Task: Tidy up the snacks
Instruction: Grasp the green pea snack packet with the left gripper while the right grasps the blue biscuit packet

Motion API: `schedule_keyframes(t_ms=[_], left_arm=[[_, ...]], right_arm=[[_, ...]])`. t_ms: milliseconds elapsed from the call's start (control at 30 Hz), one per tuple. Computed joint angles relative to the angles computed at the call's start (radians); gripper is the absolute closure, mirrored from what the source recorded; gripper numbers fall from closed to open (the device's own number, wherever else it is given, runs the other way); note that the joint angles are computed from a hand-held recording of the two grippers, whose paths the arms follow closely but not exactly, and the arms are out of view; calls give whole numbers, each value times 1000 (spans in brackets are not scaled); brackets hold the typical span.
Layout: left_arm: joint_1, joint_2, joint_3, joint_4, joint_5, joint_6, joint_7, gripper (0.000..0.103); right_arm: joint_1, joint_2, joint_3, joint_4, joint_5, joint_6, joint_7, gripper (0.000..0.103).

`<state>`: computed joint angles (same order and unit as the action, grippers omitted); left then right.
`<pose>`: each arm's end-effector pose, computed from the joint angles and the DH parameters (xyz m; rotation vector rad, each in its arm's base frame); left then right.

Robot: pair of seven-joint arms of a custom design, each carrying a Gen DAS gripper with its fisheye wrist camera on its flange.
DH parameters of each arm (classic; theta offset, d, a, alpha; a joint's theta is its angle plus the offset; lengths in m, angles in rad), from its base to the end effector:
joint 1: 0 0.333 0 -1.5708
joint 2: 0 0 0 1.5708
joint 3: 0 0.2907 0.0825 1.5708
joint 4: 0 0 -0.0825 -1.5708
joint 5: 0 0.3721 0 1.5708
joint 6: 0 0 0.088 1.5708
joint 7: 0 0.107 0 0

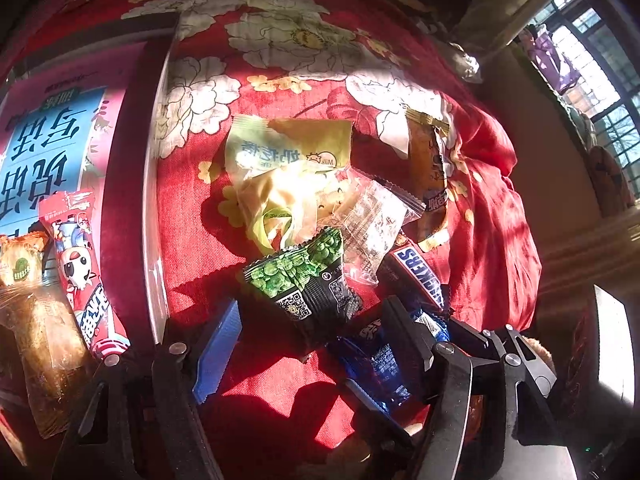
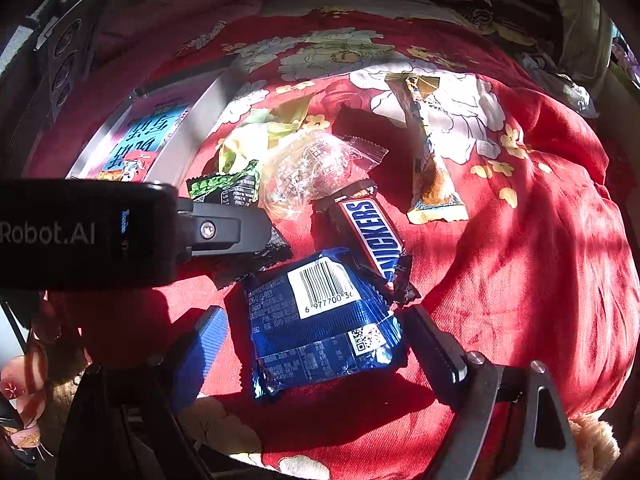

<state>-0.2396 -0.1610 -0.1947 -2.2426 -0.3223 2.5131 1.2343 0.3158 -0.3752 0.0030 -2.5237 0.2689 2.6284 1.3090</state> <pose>0.4759 -0.2208 0.4609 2.2623 -2.0098 0.7338 0.4331 0.1362 0.4446 -2.1982 1.4920 -0.2622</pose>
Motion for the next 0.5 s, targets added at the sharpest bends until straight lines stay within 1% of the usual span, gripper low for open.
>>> schedule_keyframes(t_ms=[33, 67, 100, 133, 167, 233, 300, 367, 433, 500], left_arm=[[1, 2, 0, 0, 3, 3, -3, 35], [2, 4, -2, 2, 8, 5, -10, 41], [3, 7, -3, 3, 14, 5, -15, 45], [4, 9, -4, 5, 23, 2, -23, 51], [6, 12, -7, 9, 38, -3, -33, 55], [7, 11, -8, 8, 52, -4, -40, 55], [6, 8, -6, 2, 53, 2, -38, 57], [7, 3, -6, -5, 56, 9, -41, 62], [3, -5, -3, -14, 45, 18, -32, 66], [-1, -13, 1, -20, 29, 16, -17, 68]], right_arm=[[-4, 7, 7, 4, -12, -3, 5, 13], [-5, 13, 11, 6, -21, -3, 6, 12], [-7, 16, 15, 7, -31, 0, 7, 12], [-10, 17, 19, 6, -40, 4, 10, 13], [-10, 17, 21, 4, -46, 11, 11, 15], [-6, 16, 12, 2, -37, 19, 9, 25], [2, 15, -8, 3, -3, 17, -3, 33], [17, 12, -32, 5, 46, 9, -38, 37], [31, 0, -52, 2, 98, 3, -78, 43], [58, -10, -84, 6, 181, -19, -144, 46]])
